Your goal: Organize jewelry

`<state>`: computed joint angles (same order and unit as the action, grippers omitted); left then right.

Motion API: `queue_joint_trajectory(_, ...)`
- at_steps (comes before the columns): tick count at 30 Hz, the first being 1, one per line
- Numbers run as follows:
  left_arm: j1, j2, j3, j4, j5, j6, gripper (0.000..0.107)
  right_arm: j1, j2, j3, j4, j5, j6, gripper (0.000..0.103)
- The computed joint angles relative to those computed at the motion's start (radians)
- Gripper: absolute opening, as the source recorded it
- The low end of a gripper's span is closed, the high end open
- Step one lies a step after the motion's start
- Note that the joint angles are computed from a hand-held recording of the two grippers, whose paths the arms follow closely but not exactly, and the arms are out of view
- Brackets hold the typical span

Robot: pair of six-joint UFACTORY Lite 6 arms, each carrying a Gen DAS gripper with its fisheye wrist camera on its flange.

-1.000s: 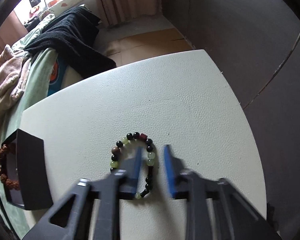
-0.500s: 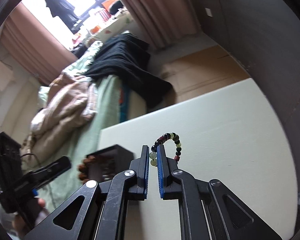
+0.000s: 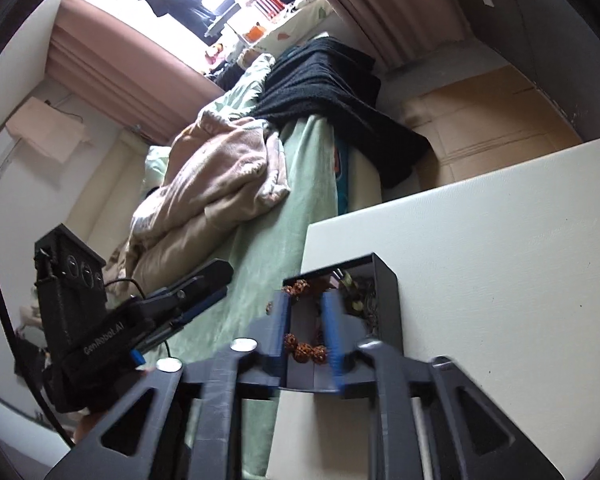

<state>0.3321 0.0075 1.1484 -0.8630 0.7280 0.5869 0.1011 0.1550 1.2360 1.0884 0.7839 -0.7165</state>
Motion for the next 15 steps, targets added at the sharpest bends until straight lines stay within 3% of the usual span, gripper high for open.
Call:
queue_joint_trajectory(1,-0.006,-0.005,-0.004,0.004,-0.007,-0.006,0.067,-0.006,-0.029,-0.027,-0.006,-0.031,0.001,0.062)
queue_joint_trajectory(2,-0.013,-0.01,-0.009,0.011,-0.016,-0.013,0.072,-0.012,-0.047,-0.043,-0.014,-0.049,0.003,0.064)
queue_joint_trajectory(5,-0.04,-0.042,-0.034,0.021,-0.061,-0.037,0.084,-0.067,-0.082,-0.069,-0.03,-0.016,0.001,0.064)
queue_joint_trajectory(12,-0.111,-0.131,-0.105,0.046,-0.129,-0.06,0.094,-0.157,-0.196,-0.163,-0.103,0.0,0.032,0.07)
queue_joint_trajectory(15,-0.157,-0.169,-0.145,0.121,-0.206,-0.138,0.095,-0.184,-0.237,-0.178,-0.125,0.012,0.028,0.074)
